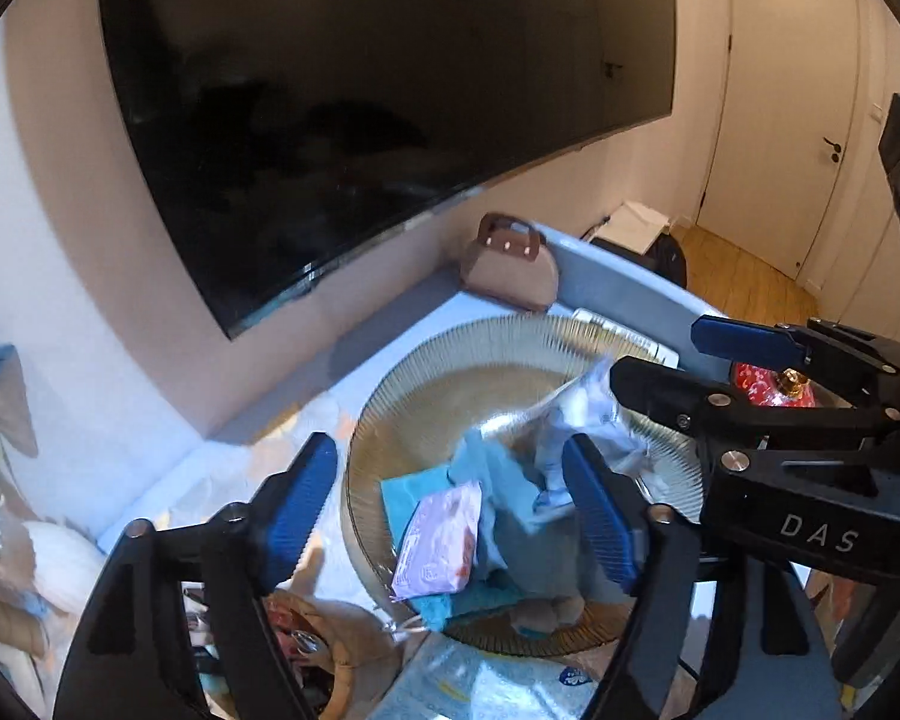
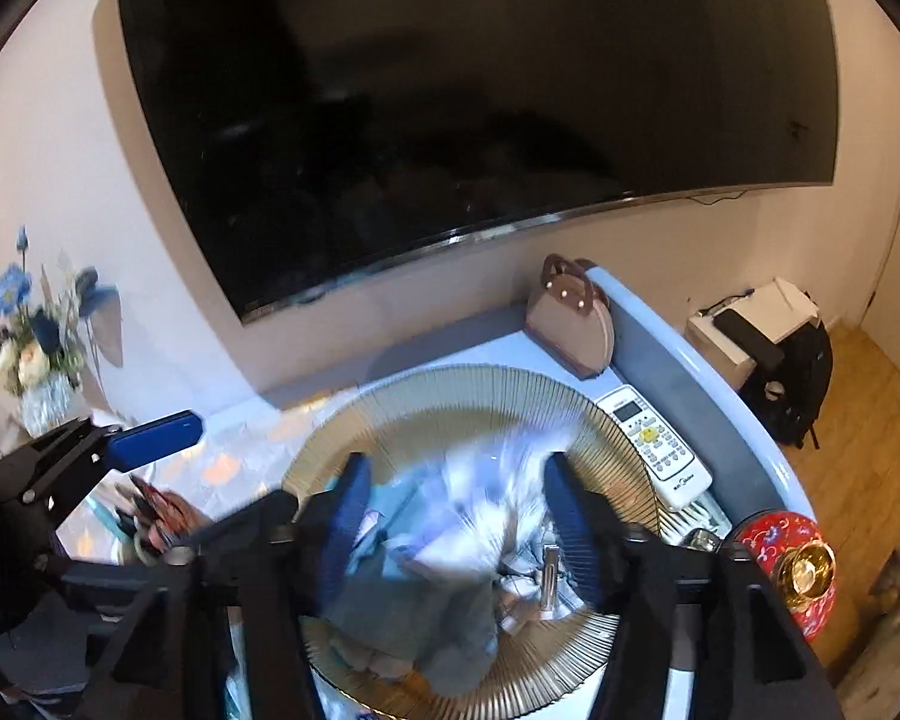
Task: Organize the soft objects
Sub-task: 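Open both tools to drop the packet and wipes bag onto the plate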
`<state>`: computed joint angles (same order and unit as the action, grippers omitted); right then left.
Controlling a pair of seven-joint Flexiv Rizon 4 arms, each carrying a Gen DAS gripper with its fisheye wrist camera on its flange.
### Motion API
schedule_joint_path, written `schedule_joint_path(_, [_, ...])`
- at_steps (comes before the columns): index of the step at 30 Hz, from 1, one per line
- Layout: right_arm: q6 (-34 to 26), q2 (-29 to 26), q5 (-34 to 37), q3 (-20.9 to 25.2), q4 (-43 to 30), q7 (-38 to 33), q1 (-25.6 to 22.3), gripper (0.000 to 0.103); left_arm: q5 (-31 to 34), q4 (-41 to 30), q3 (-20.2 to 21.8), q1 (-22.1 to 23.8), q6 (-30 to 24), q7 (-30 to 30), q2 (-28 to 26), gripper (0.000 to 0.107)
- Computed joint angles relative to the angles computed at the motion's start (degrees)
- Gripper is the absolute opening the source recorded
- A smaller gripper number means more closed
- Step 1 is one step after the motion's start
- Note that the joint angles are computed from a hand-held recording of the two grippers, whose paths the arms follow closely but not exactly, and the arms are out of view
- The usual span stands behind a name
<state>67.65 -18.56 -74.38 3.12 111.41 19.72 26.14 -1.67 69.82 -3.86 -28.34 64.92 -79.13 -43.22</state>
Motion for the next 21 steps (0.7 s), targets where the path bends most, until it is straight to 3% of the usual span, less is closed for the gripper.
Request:
schedule_joint_path(2, [0.45,0.68,-2.53,-0.56,0.45,2.77,-0.21,0.075,-0.35,0.68,-0.82,0.50,0.75,0.84,0.37,0.077])
schedule_joint_path(4, [0.22,1.21,-4.28,-0.37,0.66,4.48,-0.58,0.076,-0.67,0.03,-0.63,0.26,0.24,0.45,0.21,0.077])
schedule_joint_path(21, [0.17,0.06,1.41,0.36,-0.43,0.38,-0.11,0.076,-1.59,1.12,-0.59,1.00,-2.50,-3.37,1.54,0.077])
